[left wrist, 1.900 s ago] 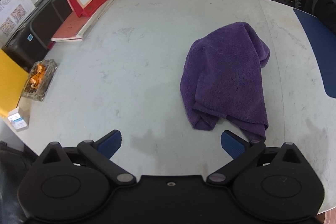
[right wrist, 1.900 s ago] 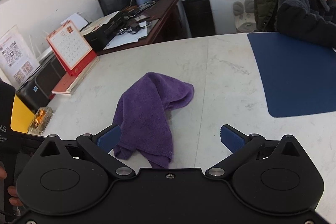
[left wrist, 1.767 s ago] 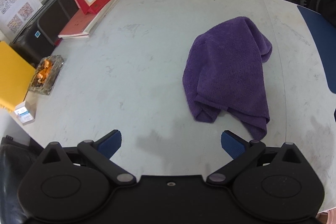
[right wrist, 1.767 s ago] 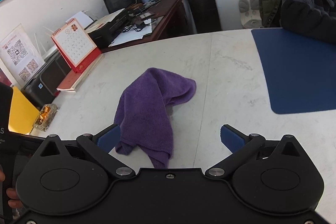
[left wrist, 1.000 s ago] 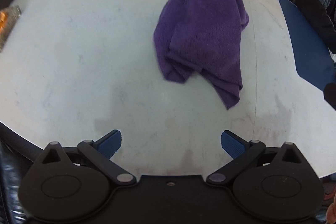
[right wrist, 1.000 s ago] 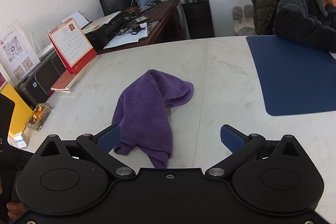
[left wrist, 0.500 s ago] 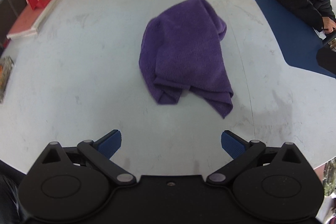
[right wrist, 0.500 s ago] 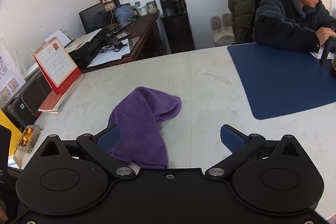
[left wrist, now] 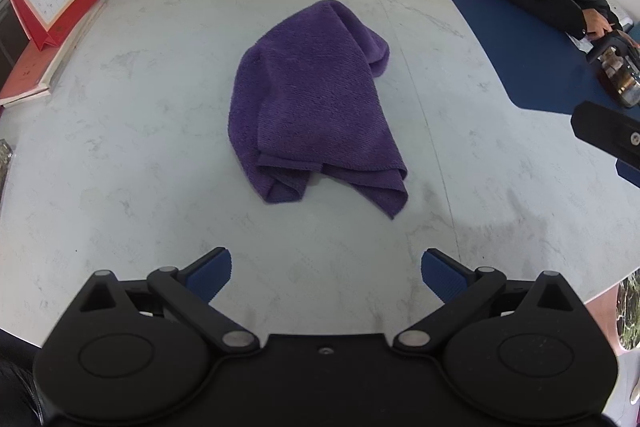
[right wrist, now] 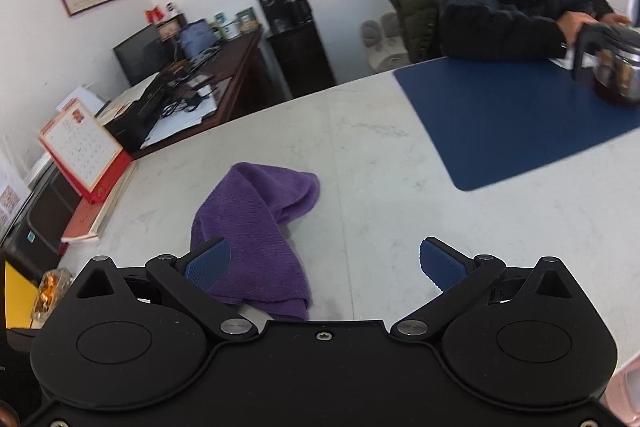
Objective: Fold towel
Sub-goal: 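Move both grippers toward the crumpled purple towel on the table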
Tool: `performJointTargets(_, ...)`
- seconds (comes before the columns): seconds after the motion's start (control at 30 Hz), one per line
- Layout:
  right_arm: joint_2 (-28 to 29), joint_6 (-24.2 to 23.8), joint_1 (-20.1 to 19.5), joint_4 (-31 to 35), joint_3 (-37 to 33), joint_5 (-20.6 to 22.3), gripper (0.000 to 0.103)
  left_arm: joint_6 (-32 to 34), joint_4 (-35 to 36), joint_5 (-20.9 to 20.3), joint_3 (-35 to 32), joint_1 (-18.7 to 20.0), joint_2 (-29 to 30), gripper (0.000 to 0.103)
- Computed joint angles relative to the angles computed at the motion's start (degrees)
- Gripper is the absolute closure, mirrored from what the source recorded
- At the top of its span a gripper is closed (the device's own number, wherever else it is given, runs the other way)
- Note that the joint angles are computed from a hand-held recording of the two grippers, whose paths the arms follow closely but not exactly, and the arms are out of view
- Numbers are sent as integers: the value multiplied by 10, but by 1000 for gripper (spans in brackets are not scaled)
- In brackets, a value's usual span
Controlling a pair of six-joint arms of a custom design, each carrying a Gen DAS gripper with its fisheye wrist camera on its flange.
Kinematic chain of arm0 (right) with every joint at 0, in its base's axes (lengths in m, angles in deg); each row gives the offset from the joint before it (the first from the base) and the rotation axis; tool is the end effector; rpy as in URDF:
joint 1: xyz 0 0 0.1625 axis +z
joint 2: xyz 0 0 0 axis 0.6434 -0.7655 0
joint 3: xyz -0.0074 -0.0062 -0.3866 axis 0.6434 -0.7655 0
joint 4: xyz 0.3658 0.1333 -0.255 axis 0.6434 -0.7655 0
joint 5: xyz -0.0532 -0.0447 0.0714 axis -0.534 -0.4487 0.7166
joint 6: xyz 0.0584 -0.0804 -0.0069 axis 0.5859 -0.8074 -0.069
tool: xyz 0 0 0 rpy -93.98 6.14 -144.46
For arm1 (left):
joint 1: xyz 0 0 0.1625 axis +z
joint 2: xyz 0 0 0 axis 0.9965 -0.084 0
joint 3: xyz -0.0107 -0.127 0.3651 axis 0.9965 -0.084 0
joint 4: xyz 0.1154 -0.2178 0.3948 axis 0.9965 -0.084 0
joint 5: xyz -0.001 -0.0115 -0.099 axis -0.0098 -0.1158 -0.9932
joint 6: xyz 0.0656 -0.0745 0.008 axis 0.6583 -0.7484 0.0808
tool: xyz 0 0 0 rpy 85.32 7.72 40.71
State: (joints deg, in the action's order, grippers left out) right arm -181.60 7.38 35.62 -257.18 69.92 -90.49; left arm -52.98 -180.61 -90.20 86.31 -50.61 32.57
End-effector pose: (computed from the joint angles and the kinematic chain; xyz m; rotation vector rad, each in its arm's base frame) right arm -0.0025 -0.5051 0.3268 0.2785 -2.4400 1.1214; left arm -0.3923 -0.5159 -0.0742 0.1711 2.3609 -0.5304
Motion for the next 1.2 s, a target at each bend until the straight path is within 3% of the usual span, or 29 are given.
performJointTargets(0.13,-22,2,-6,46,4,6,0,-31,12,13,1,-3,-2,1)
performJointTargets(0.27,-31,-24,-3,44,11,8,0,-56,17,22,4,-6,-6,1)
performJointTargets(0.7,-47,-36,-7,72,15,41,0,-48,31,42,-3,-5,-6,1)
performJointTargets(0.9,-30,-9,-1,87,-1,21,0,-27,18,46,-6,9,-7,1)
performJointTargets(1.07,3,-19,-3,26,-15,41,0,8,5,58,-8,25,-4,1)
performJointTargets(1.2,44,-72,13,-32,-35,27,0,38,-69,66,17,38,-13,1)
